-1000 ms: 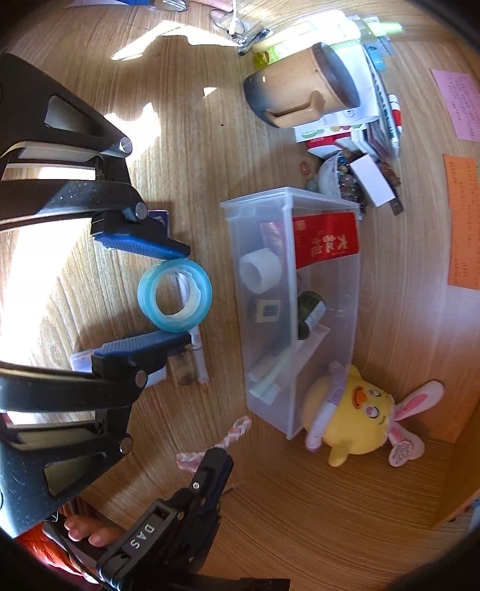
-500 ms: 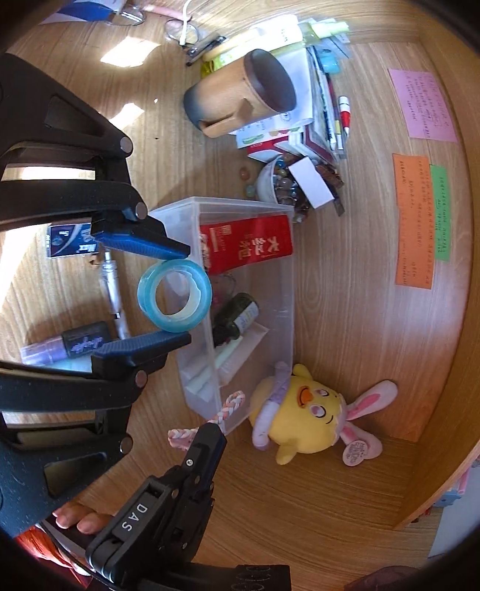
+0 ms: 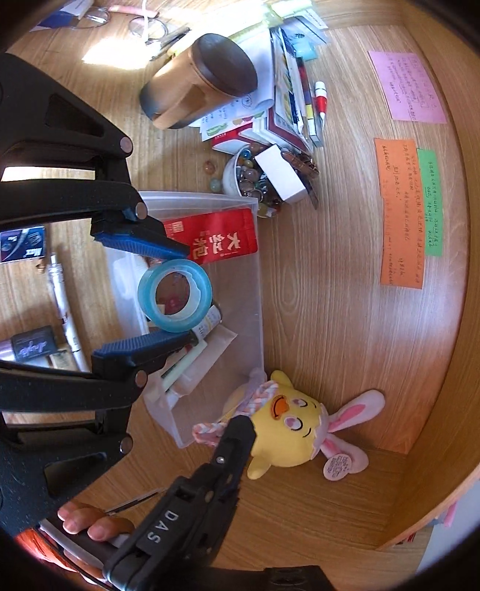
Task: Organize objects
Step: 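Lower the bracelet and tape roll into the clear box and open both tools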
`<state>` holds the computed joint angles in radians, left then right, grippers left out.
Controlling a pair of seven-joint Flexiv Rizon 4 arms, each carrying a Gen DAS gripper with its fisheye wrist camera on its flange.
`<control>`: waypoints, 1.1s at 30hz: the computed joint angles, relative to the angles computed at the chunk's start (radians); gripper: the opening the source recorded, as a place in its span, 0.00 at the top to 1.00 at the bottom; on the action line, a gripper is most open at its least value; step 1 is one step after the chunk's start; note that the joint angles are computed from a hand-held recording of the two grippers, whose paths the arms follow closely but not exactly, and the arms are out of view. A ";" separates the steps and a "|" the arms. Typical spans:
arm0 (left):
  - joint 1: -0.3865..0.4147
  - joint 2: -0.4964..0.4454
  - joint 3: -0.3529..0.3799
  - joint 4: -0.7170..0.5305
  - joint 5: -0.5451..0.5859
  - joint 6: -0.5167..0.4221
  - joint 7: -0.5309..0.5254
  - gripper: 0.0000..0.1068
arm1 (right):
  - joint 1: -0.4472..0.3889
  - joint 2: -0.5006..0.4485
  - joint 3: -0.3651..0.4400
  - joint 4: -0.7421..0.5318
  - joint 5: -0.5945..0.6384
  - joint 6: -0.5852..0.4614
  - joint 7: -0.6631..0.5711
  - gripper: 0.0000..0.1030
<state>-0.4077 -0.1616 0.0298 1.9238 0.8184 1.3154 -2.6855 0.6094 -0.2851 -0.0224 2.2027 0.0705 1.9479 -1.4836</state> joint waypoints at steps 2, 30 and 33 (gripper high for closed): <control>0.011 -0.013 -0.004 -0.005 -0.024 0.010 0.028 0.63 | 0.021 -0.006 -0.026 -0.020 0.003 -0.015 -0.010 0.91; -0.021 -0.200 0.066 -0.017 -0.463 0.086 0.448 0.63 | -0.221 -0.196 0.128 -0.166 -0.308 -0.222 0.190 0.91; -0.033 -0.206 0.080 -0.016 -0.481 0.090 0.463 0.63 | -0.201 -0.199 0.108 -0.166 -0.320 -0.232 0.197 0.91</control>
